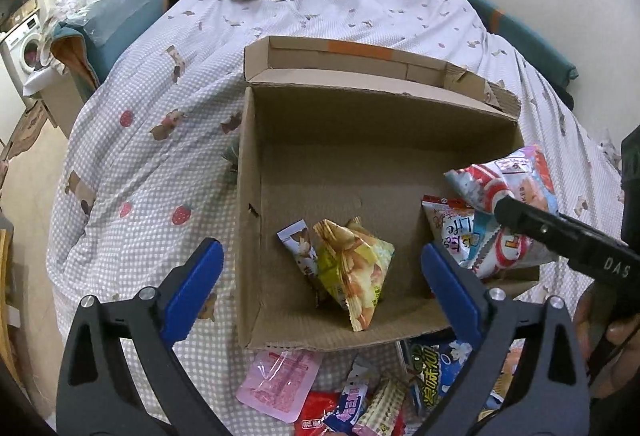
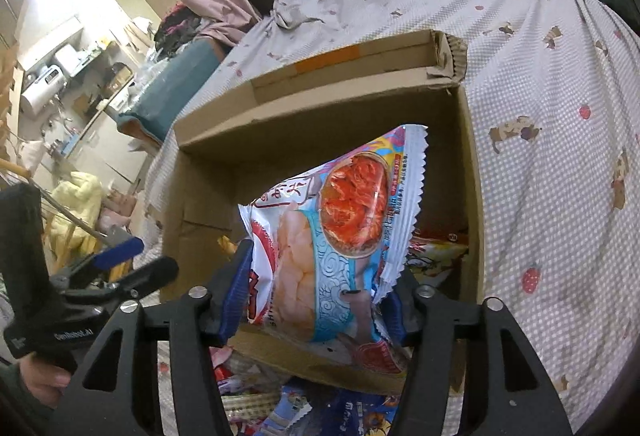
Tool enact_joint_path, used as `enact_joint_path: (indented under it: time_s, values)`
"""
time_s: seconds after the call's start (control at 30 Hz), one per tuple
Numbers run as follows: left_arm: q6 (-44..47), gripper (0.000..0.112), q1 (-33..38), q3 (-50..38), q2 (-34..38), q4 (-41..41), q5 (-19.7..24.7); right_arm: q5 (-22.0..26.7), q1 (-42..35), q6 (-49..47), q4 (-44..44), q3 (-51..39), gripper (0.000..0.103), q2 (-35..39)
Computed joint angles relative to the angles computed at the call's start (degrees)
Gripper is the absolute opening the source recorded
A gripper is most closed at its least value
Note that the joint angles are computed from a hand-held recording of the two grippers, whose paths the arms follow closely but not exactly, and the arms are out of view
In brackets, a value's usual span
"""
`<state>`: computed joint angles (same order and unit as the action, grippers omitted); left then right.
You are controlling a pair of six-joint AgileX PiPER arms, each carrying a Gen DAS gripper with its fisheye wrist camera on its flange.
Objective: Organize snacks
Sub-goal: 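Carry both bags over the box and open both tools to drop them in, then withdraw both open tools from the box toward the remaining snacks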
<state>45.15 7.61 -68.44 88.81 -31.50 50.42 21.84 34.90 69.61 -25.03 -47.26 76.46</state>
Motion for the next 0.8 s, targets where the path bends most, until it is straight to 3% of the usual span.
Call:
enact_joint_path:
  time_s: [0.13,0.2,0.3,0.43,0.67,0.8]
  values:
    - [0.39,0.098,0.42,1.28,-1.19,-0.4,-2.43,3.62,1.41,5.61,-6.41,-1.05,0.087,0.16]
    - [0.68,0.098,0.77,1.43,-1.36,-0.71,-2.85,4.82,1.32,6.6,-7.5,-1.24,0.092,0.14]
    - [1.89,0.098,1.41,2.28,-2.24,-1.55,-3.53,7.07,0.6,3.91,-5.45,-2.02,0.095,0.11]
    - [3.93,0.098,2.57,3.96,-4.12,-2.63,-4.8,9.43,1.39,7.53,-8.93,-1.63,0.097,-1.73]
    - [4.41,0.099,5.19,2.78,-3.85,-3.35,0.55,13.12,3.99,12.86,-12.31,-0.84,0.103,-5.61]
    - [5.64,0.098,6.33,4.2,-6.6,-4.03,0.44,16.99,7.35,17.33,-13.96,-0.18,0.103,-8.26]
